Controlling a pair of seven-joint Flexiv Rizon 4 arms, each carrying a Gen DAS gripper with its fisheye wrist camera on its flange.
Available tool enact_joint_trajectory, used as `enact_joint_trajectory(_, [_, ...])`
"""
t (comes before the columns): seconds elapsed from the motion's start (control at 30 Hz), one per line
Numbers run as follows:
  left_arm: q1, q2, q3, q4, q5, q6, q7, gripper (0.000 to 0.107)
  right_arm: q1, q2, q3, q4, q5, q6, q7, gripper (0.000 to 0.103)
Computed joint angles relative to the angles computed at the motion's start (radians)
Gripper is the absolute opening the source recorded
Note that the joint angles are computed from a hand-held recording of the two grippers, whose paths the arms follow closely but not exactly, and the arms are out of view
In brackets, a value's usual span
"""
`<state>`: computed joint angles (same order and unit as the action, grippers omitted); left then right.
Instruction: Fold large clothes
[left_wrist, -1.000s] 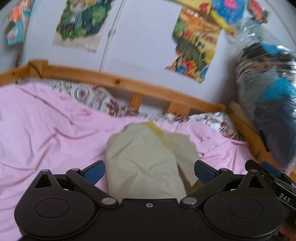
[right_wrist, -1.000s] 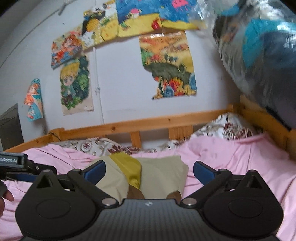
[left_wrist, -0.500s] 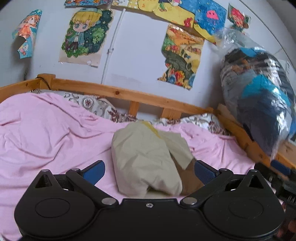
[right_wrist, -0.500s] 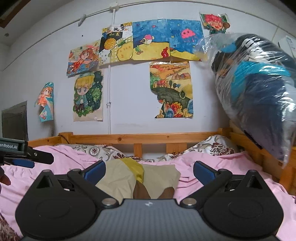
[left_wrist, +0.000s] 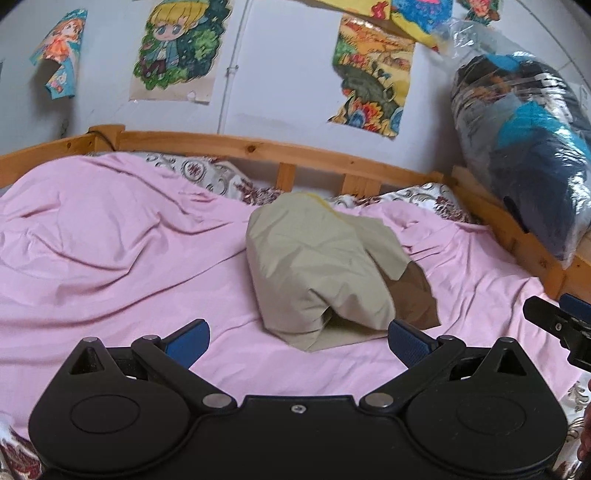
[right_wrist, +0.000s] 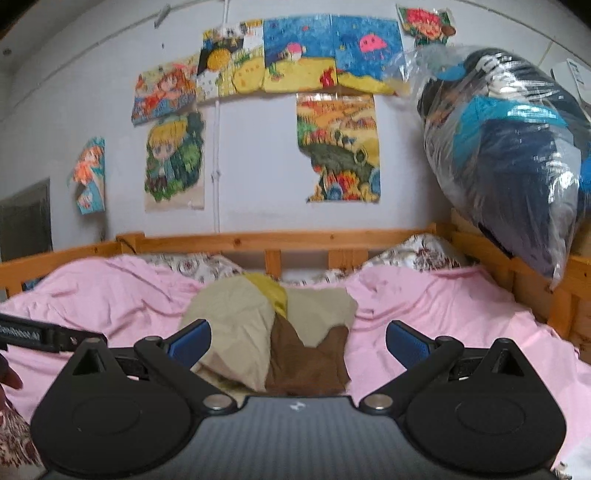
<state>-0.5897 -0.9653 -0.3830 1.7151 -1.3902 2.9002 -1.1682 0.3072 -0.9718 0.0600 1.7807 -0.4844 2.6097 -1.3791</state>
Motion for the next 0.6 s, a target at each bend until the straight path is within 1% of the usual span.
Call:
enact_joint_trajectory(0.2, [0.006, -0.014, -0.007, -0.016, -0.017, -0.006, 0.024, 0.102, 0.010, 0.007, -0.004, 0.002, 0.014, -0.086, 0.006, 0.103])
enact_joint_trajectory(0.6, [0.010, -0.019, -0.010, -0.017, -0.021, -0.024, 0.025, 0.102, 0.007, 0.010, 0.012, 0.002, 0.016, -0.125, -0.019, 0.103])
